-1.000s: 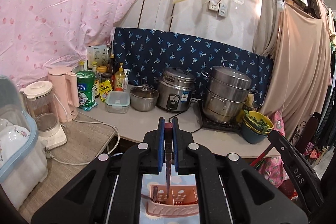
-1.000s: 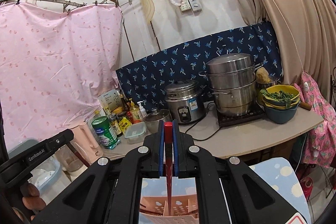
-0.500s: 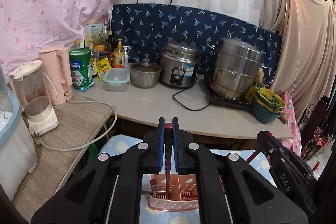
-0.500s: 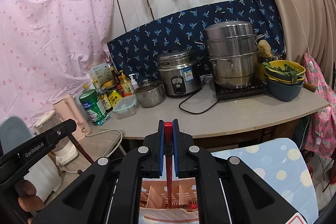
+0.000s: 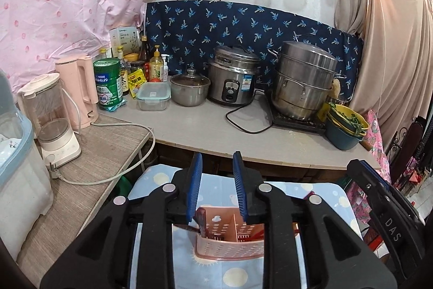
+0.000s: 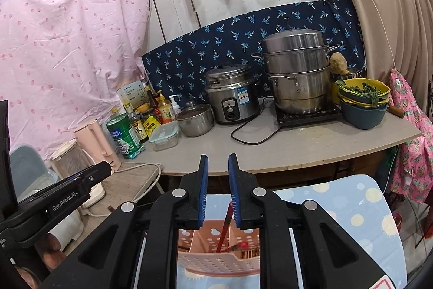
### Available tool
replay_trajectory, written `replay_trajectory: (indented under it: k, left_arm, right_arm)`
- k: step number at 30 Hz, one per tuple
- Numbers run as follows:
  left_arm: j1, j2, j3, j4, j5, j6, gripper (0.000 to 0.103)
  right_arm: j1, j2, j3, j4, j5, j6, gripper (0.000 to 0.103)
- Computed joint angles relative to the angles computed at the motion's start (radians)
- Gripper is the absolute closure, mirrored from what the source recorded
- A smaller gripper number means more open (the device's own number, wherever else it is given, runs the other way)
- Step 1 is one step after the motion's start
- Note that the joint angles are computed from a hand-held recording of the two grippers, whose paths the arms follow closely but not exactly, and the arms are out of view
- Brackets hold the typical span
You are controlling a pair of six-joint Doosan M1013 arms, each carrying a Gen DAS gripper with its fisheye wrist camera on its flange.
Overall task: Organize utensils
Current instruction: 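Lower the chopsticks into the basket and open both tools, then move both open tools back to the remaining chopsticks on the cloth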
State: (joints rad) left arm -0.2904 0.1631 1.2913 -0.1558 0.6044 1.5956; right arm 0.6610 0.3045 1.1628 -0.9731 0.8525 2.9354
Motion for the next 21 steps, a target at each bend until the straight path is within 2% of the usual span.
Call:
replay_trajectory:
  k: [5,21]
  left_arm:
    - [-0.001,-0.041,0.049,0.006,-0.005,0.012,0.072]
    - [0.007,-0.167,0.249,0.028,0.023,0.035,0.072]
  right_arm:
    - [0.023,-0.027,0.037,-0.008,0.003,0.022,0.083]
    - [0.158,-0.098,0.190,-0.031,0.087,0.086,0.083]
